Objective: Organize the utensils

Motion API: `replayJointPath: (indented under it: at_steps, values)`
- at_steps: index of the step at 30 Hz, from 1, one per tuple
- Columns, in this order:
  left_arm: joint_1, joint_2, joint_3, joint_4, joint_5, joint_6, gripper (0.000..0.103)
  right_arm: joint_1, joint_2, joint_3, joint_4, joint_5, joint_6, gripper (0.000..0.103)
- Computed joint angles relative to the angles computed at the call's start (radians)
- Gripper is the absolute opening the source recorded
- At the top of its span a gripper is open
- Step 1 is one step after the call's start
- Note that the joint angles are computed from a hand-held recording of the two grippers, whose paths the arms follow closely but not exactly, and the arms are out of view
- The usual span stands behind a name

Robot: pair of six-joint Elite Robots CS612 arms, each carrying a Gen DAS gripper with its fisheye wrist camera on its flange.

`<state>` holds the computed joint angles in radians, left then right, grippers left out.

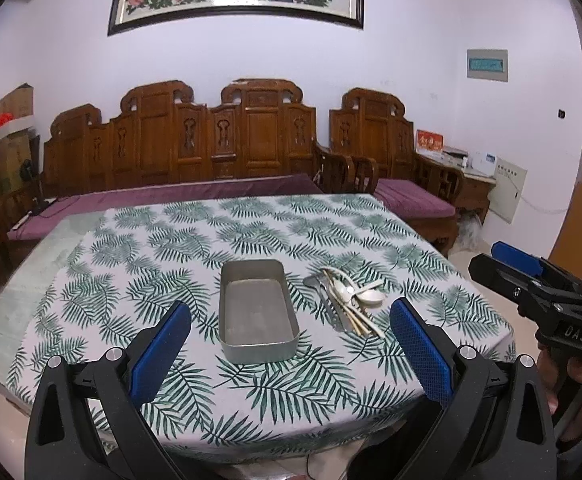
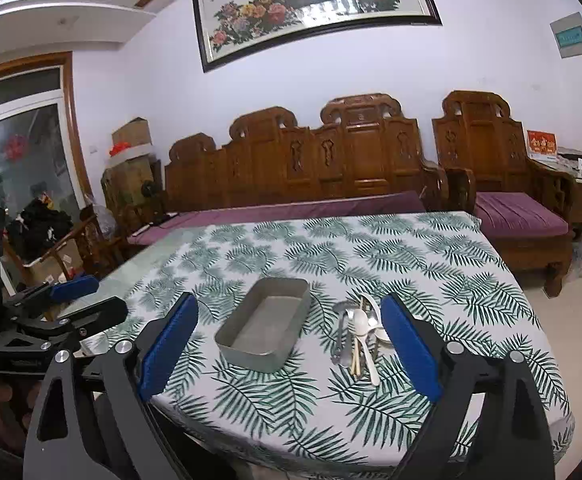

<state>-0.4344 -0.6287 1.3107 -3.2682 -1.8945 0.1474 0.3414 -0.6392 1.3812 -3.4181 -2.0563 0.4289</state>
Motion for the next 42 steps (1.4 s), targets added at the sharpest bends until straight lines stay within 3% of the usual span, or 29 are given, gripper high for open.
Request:
replayJointPath:
  at_steps: [17,26,32,42]
  values:
    - [-0.013,0.083,-0.151,0.191,-0.035,0.078,0.096,-0.082,0.047,-0.028,0.125,0.055,0.055,0.059]
    - [-0.021,0.137,-0.252,0.32,-0.056,0.096,0.08,-0.13,0.082,-0.065,0.204,0.121,0.074,0.042]
    - [-0.03,0.161,-0.292,0.368,-0.053,0.112,0.073,-0.153,0.13,-0.132,0.301,0.184,0.063,0.04]
    - [-0.05,0.221,-0.4,0.467,-0.04,0.135,0.072,-0.199,0.182,-0.206,0.413,0.23,0.062,0.04]
